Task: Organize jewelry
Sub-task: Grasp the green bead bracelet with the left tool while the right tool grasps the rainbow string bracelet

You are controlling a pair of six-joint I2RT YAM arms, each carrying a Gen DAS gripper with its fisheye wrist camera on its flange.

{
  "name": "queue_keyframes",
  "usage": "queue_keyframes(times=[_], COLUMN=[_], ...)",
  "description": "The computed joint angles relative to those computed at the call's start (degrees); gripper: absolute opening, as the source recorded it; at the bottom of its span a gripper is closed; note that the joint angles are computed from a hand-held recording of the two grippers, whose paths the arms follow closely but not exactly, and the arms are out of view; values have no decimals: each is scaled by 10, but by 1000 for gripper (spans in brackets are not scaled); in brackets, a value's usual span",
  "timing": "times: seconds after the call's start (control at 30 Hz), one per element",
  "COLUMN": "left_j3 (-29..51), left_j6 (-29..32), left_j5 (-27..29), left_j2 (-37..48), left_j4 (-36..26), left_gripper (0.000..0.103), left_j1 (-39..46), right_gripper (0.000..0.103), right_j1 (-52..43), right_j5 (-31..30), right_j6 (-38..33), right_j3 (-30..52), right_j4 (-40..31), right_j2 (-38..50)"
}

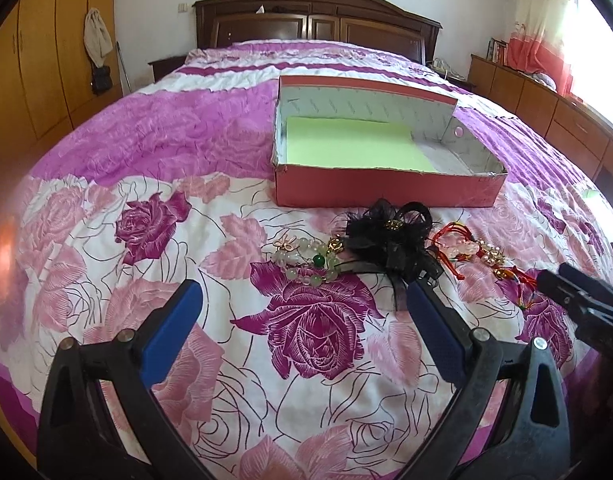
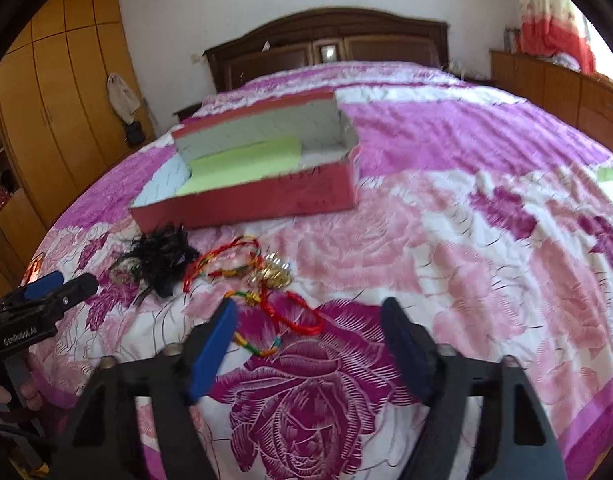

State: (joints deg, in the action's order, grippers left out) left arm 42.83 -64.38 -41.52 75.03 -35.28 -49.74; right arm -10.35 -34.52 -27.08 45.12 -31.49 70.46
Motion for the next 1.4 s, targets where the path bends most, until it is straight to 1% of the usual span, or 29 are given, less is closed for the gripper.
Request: queue_keyframes(times=[0.03,0.1,0.13,0.2,0.23,0.27,0.37,0.43,0.53,0.6,0.63,0.67,0.7,0.8,0.93,1.07,1.17,1.33,1.4], left_j3=[-3,-12,-15,-22,-25,-28,-27,-27,-25,-19,-15,-13,-10,-5,-8,-29,-35,-45,-44], left_j6=[5,20,26,38,44,49,62,72,91,101,106,109,114,124,121,108,110,103,97], left_j5=[8,27,37,55,63,71,84,94,112,116,119,121,126,139,158,196,216,220,225], left_j2=[-3,-9,-10,-13,-14,-14,-8,-8,-6,1,5,7,14,29,44,40,44,39,31], left_j4=[5,20,25,38,44,49,55,61,70,70,69,71,72,80,89,114,123,133,124], left_gripper=[95,92,91,84,82,78,68,64,55,43,40,33,29,20,20,21,21,21,21], left_j1=[6,21,29,44,51,57,73,83,101,108,111,113,115,119,126,151,165,166,168], right_gripper=[65,55,53,46,44,42,41,41,41,41,41,41,41,41,41,41,41,41,41], right_j1=[5,17,26,40,45,49,48,43,38,37,38,38,37,37,34,31,30,31,31], right_j5=[0,3,6,14,16,19,16,8,2,1,1,1,0,-4,-8,-12,-12,-10,-9], right_j6=[-7,-17,-24,-29,-29,-28,-28,-30,-31,-33,-32,-33,-33,-33,-34,-37,-38,-38,-37], right_j3=[6,12,14,16,17,19,31,38,44,42,41,41,40,44,46,48,49,46,45], right_j4=[-9,-22,-27,-28,-28,-29,-37,-43,-48,-46,-45,-44,-43,-45,-45,-45,-45,-40,-40], right_j2=[10,23,31,42,48,56,80,95,108,109,109,109,110,116,122,127,129,128,126])
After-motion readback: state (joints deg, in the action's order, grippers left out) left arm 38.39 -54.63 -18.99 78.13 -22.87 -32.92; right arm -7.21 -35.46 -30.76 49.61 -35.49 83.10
